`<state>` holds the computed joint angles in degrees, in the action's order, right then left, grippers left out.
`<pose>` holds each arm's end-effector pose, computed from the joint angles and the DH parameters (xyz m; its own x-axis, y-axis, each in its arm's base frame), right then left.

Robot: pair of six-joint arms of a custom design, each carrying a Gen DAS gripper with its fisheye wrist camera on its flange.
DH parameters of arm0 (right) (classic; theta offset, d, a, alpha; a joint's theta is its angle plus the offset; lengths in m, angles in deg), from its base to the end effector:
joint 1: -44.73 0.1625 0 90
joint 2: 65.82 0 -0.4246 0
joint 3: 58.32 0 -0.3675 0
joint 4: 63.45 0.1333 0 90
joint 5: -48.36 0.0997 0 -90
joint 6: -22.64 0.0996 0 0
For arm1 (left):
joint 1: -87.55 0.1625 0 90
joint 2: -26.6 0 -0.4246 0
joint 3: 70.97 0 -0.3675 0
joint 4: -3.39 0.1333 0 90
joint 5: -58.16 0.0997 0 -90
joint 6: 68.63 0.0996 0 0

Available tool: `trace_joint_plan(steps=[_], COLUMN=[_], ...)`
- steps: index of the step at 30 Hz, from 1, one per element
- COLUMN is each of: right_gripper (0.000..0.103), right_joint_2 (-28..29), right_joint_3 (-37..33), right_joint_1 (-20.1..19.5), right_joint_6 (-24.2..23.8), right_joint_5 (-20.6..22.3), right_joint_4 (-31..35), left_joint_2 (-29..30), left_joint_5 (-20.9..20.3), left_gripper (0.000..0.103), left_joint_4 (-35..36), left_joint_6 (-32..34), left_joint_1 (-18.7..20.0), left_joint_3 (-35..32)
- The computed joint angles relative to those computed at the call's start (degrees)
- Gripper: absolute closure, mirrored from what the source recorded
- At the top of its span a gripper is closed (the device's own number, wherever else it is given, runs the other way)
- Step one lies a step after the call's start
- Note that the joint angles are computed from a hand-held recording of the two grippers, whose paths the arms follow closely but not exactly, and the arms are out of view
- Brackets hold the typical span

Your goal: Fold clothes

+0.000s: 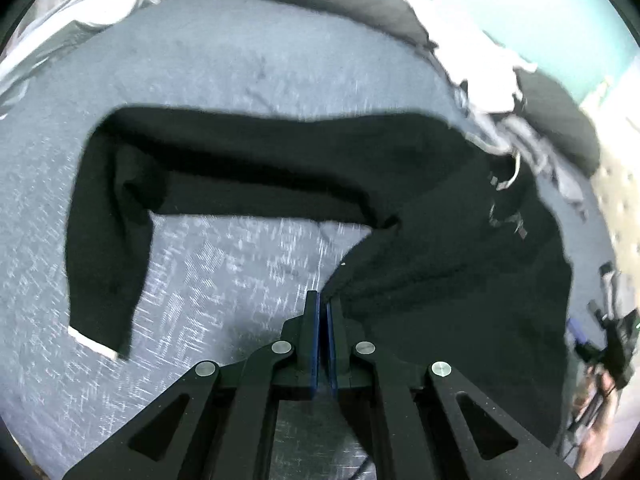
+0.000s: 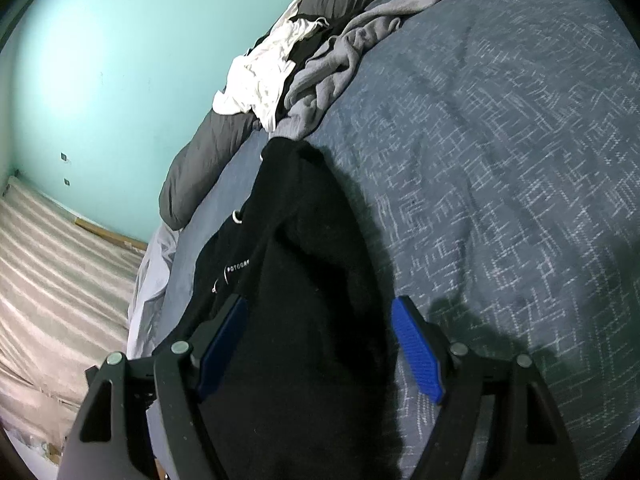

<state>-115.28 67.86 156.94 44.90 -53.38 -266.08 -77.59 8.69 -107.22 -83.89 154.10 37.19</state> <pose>0.2930 -0.4186 0.1070 -0.9966 0.0438 -0.0697 0.0771 0.7923 -0.6052 0.0306 -0.4272 0.5047 -0.8445 -0.1042 -0.5253 0.1648 0.8827 -0.4401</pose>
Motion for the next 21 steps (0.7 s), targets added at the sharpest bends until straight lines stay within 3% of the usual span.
trace_joint_plan(steps=[5, 9, 16, 21], right_gripper=[0.027, 0.027, 0.027, 0.027], right_joint_2=[0.06, 0.19, 0.95, 0.82], right_joint_3=[0.19, 0.28, -0.25, -0.24], right_joint_1=[-0.21, -0.1, 0.25, 0.39], right_joint_6=[0.34, 0.53, 0.67, 0.68], right_joint_5=[-0.65, -1.12, -1.27, -1.36], right_joint_4=[0.19, 0.25, 0.9, 0.99], left_joint_2=[-1.3, -3.25, -4.78, -7.06], left_joint_5=[-1.02, -2.87, -9.45, -10.93], left_gripper=[0.095, 0.07, 0.048, 0.045], left_joint_4=[-4.57, -4.82, -0.93, 1.31], left_joint_6=[-2.31, -2.9, -4.26, -7.0], left_joint_1=[0.07, -0.56, 1.05, 0.6], left_joint_3=[2.33, 4.99, 6.42, 7.87])
